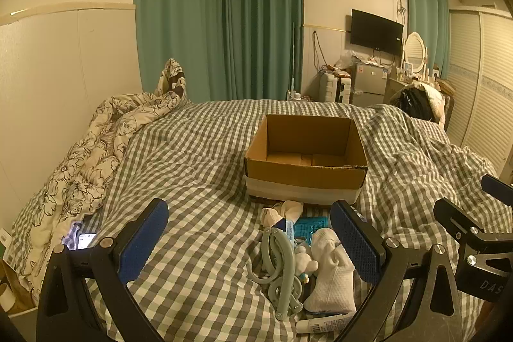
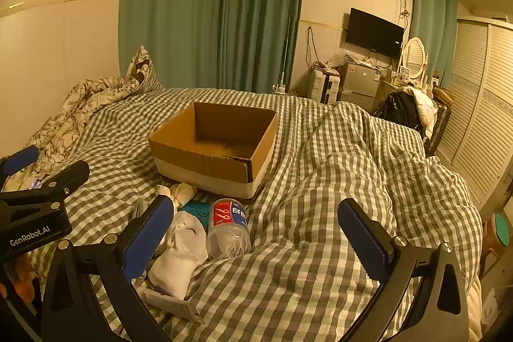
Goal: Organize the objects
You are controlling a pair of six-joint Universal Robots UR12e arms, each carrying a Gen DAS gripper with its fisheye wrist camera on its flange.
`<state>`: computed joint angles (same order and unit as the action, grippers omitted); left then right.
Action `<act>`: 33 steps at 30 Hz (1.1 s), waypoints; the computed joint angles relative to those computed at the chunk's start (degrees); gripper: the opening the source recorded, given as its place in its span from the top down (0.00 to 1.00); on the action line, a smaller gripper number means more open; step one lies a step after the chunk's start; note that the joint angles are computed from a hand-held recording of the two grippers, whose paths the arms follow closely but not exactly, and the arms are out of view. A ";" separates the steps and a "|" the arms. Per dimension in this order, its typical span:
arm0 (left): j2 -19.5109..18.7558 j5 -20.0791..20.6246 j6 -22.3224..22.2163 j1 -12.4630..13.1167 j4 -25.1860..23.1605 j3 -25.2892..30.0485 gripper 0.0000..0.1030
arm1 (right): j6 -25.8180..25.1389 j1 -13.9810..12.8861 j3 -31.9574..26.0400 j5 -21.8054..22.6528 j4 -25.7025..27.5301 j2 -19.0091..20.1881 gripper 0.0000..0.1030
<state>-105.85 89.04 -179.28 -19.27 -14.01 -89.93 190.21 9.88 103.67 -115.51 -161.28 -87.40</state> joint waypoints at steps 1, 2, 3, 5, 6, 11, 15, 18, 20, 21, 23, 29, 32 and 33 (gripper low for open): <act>0.00 -0.03 -0.03 -0.01 0.02 -0.02 0.00 | 0.00 -0.04 -0.02 0.05 0.09 0.01 0.00; 0.00 -0.03 -0.03 -0.01 0.00 -0.03 0.00 | -0.04 -0.05 0.04 0.05 0.10 -0.05 0.00; 0.01 0.14 -0.04 -0.10 -0.01 -0.06 0.00 | -0.02 -0.07 0.03 0.02 0.18 -0.07 0.00; 0.03 0.21 -0.17 -0.14 -0.14 -0.08 0.00 | -0.08 -0.06 0.06 0.13 0.18 -0.10 0.00; 0.04 0.20 -0.23 -0.13 -0.16 -0.11 0.00 | -0.14 -0.08 0.09 0.17 0.14 -0.10 0.00; 0.09 0.48 -0.26 -0.18 0.06 -0.31 0.00 | -0.15 -0.08 0.04 0.29 0.42 -0.08 0.00; 0.07 0.49 -0.23 -0.18 0.06 -0.28 0.00 | -0.18 -0.06 0.08 0.31 0.32 -0.02 0.00; 0.09 0.43 -0.19 -0.17 -0.01 -0.28 0.00 | -0.23 -0.05 0.09 0.33 0.28 0.03 0.00; 0.13 0.40 -0.12 -0.16 -0.04 -0.36 0.00 | -0.25 -0.03 0.05 0.38 0.34 0.11 0.00; 0.11 0.48 -0.16 -0.19 0.03 -0.34 0.00 | -0.26 -0.02 0.02 0.41 0.39 0.14 0.00; 0.10 0.57 -0.22 -0.20 -0.03 -0.31 0.00 | -0.35 0.00 0.02 0.50 0.38 0.14 0.00; 0.10 0.58 -0.63 -0.16 -0.41 -0.20 0.00 | -0.71 0.02 0.05 0.81 0.25 0.14 0.00; 0.09 0.76 -0.45 -0.17 -0.48 -0.17 0.00 | -0.80 0.01 0.11 0.87 0.29 0.08 0.00; 0.10 0.75 -0.40 -0.16 -0.57 -0.18 0.00 | -0.84 0.03 0.08 0.86 0.36 0.11 0.00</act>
<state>-105.75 89.79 -179.68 -19.43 -14.58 -90.11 189.37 9.91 103.76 -114.65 -160.92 -87.29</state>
